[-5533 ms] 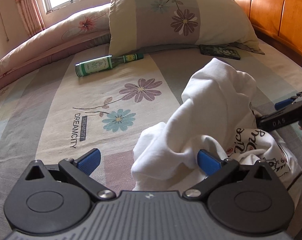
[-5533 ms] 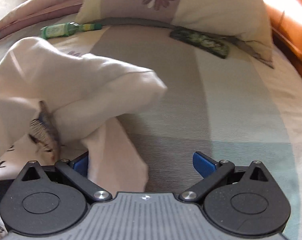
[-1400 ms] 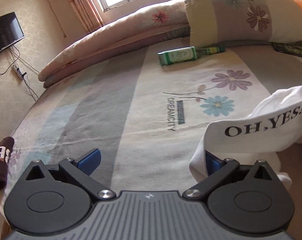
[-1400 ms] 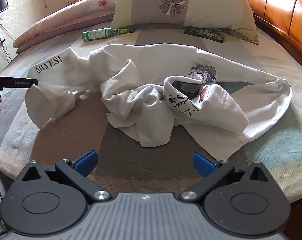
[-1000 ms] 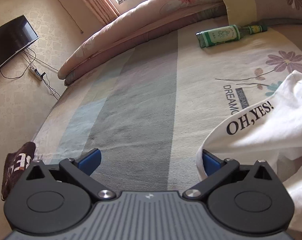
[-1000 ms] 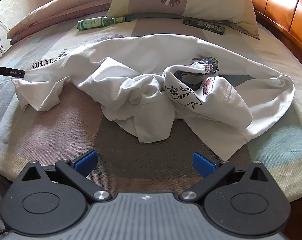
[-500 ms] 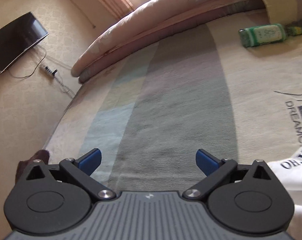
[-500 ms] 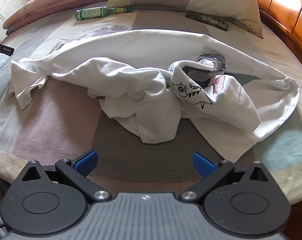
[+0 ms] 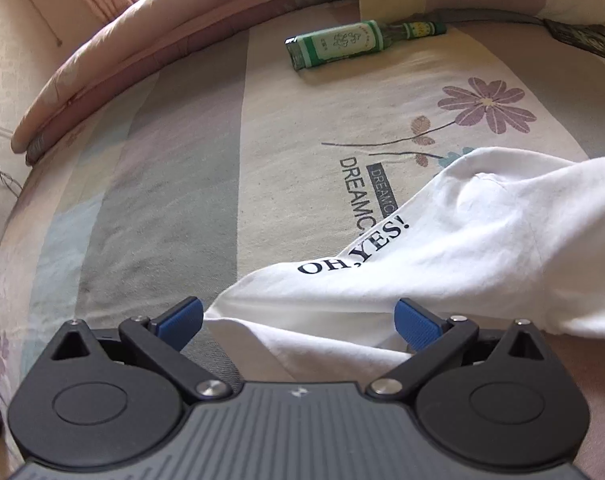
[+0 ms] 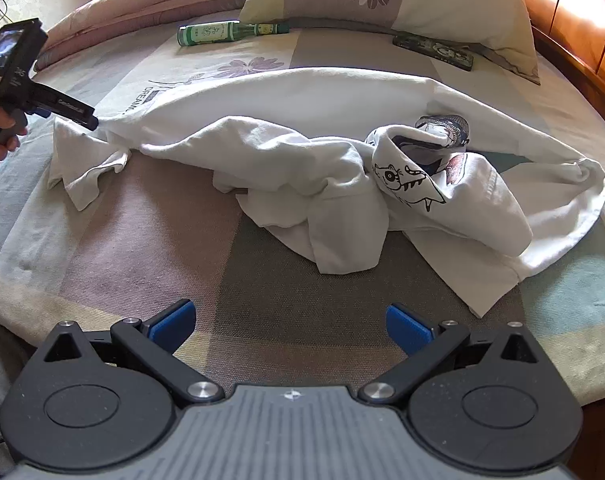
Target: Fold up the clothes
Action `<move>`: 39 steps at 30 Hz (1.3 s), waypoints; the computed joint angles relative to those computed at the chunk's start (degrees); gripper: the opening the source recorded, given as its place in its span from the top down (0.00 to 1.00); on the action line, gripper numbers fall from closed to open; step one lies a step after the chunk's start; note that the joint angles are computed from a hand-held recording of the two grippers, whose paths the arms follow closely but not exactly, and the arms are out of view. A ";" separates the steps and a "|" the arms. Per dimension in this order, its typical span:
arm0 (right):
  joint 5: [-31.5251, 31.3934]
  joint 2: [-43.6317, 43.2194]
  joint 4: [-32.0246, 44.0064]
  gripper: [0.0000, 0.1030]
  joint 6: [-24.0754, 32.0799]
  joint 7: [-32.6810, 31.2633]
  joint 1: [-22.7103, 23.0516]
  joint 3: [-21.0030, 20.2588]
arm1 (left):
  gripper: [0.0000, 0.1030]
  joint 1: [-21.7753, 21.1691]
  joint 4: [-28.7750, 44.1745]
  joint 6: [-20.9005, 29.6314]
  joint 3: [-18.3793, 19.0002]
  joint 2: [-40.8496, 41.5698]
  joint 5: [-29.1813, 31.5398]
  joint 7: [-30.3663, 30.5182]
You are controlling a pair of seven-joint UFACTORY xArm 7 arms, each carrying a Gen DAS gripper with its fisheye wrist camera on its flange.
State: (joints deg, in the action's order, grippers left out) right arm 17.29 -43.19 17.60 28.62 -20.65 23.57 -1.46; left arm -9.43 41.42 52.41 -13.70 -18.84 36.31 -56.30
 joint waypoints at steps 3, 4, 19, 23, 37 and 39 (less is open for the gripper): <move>-0.14 -1.79 -0.73 0.00 0.88 -0.01 -0.55 -0.49 | 0.01 -0.66 -0.72 2.45 -0.13 -0.21 -1.29 1.46; -0.11 -2.25 -0.94 0.00 1.14 -0.08 -0.69 -0.73 | 0.01 -1.12 -1.47 3.05 0.08 -1.21 -2.32 2.31; 1.88 -3.67 -1.70 0.00 1.95 -1.87 0.27 -1.37 | 0.01 2.71 -9.53 21.44 -0.29 -15.50 -2.54 9.60; 1.26 -3.45 -1.56 0.00 1.84 -0.85 -0.49 -0.63 | 0.00 4.84 -10.40 20.71 1.48 -16.73 -1.26 10.71; -1.93 -2.87 -1.09 0.00 1.95 1.96 -0.62 1.85 | 0.01 12.39 -4.56 23.39 -2.09 -6.57 18.47 6.73; -2.36 -3.31 -1.21 0.00 2.14 2.55 -0.72 2.14 | 0.01 11.69 -4.11 24.76 -0.76 -5.69 20.08 7.70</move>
State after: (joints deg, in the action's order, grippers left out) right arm 14.93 -46.49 16.39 30.76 -18.11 22.85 0.68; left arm 2.26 37.31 77.17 -14.45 -24.53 56.39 -48.61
